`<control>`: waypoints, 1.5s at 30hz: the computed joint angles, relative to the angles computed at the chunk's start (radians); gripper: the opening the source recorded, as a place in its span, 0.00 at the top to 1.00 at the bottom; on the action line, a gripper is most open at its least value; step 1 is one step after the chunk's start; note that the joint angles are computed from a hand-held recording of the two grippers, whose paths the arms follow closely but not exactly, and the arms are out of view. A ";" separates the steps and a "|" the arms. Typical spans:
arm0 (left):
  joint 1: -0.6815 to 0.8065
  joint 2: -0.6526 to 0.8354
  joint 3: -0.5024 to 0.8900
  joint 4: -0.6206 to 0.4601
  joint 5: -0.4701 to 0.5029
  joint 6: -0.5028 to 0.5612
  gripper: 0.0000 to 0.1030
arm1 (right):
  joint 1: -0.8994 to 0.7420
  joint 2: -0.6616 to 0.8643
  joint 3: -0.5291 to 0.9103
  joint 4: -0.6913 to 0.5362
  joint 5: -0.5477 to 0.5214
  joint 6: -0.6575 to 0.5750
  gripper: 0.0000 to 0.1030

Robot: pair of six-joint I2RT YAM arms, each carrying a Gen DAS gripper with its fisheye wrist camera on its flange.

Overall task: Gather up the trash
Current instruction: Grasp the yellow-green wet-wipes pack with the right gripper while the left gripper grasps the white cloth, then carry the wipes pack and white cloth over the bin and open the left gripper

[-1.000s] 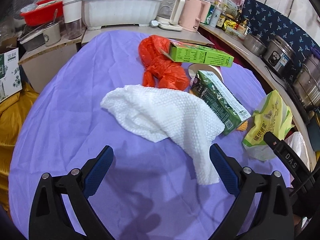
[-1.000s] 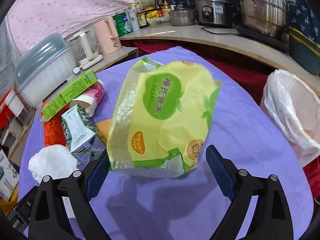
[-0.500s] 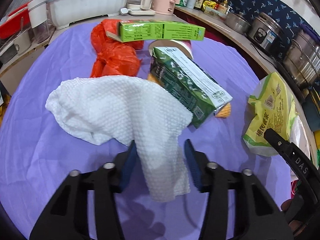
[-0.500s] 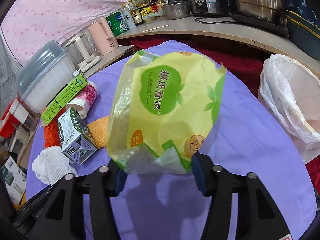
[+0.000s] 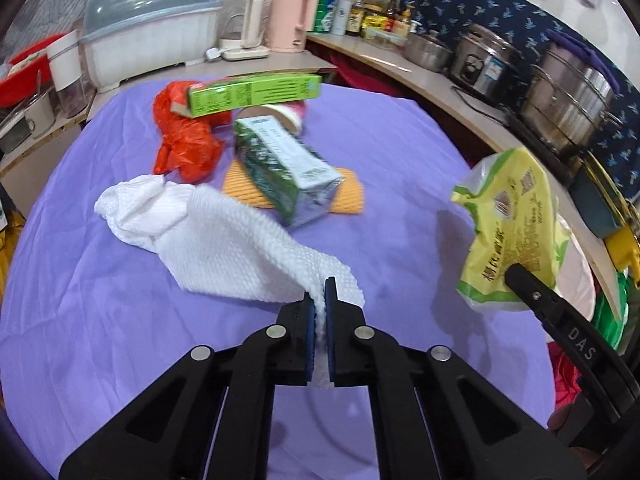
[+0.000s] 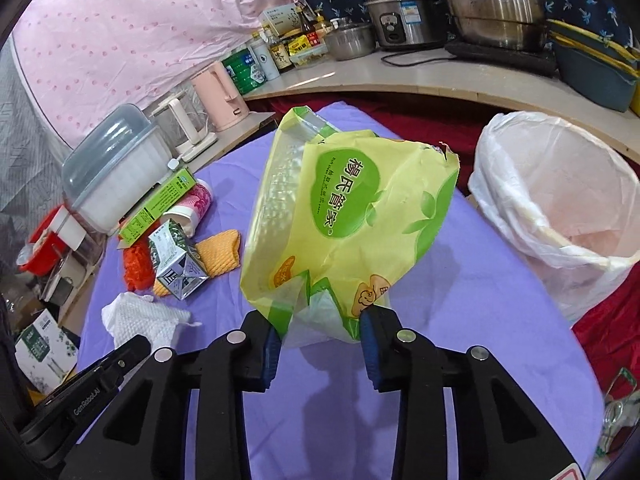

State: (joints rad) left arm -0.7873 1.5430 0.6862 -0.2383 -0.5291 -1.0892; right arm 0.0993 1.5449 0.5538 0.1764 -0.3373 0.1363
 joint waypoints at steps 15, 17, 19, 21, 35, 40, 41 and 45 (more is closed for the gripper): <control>-0.203 0.164 0.357 -0.152 -0.062 0.027 0.96 | -0.378 -0.187 -0.018 -0.192 -0.228 -0.222 0.69; -0.209 0.191 0.407 -0.158 -0.062 0.056 0.96 | -0.434 -0.179 0.000 -0.210 -0.257 -0.248 0.69; -0.214 0.230 0.473 -0.172 -0.061 0.085 0.96 | -0.499 -0.160 0.023 -0.228 -0.287 -0.276 0.69; -0.220 0.267 0.531 -0.184 -0.059 0.108 0.96 | -0.546 -0.136 0.048 -0.238 -0.303 -0.296 0.69; -0.236 0.603 1.055 -0.277 0.002 0.283 0.96 | -0.772 0.078 0.228 -0.262 -0.359 -0.383 0.69; -0.227 0.747 1.294 -0.349 0.046 0.338 0.96 | -0.801 0.137 0.280 -0.264 -0.363 -0.392 0.69; -0.225 0.769 1.329 -0.359 0.056 0.344 0.96 | -0.807 0.146 0.288 -0.266 -0.363 -0.394 0.69; -0.208 0.914 1.569 -0.446 0.110 0.376 0.96 | -0.827 0.188 0.315 -0.261 -0.356 -0.396 0.69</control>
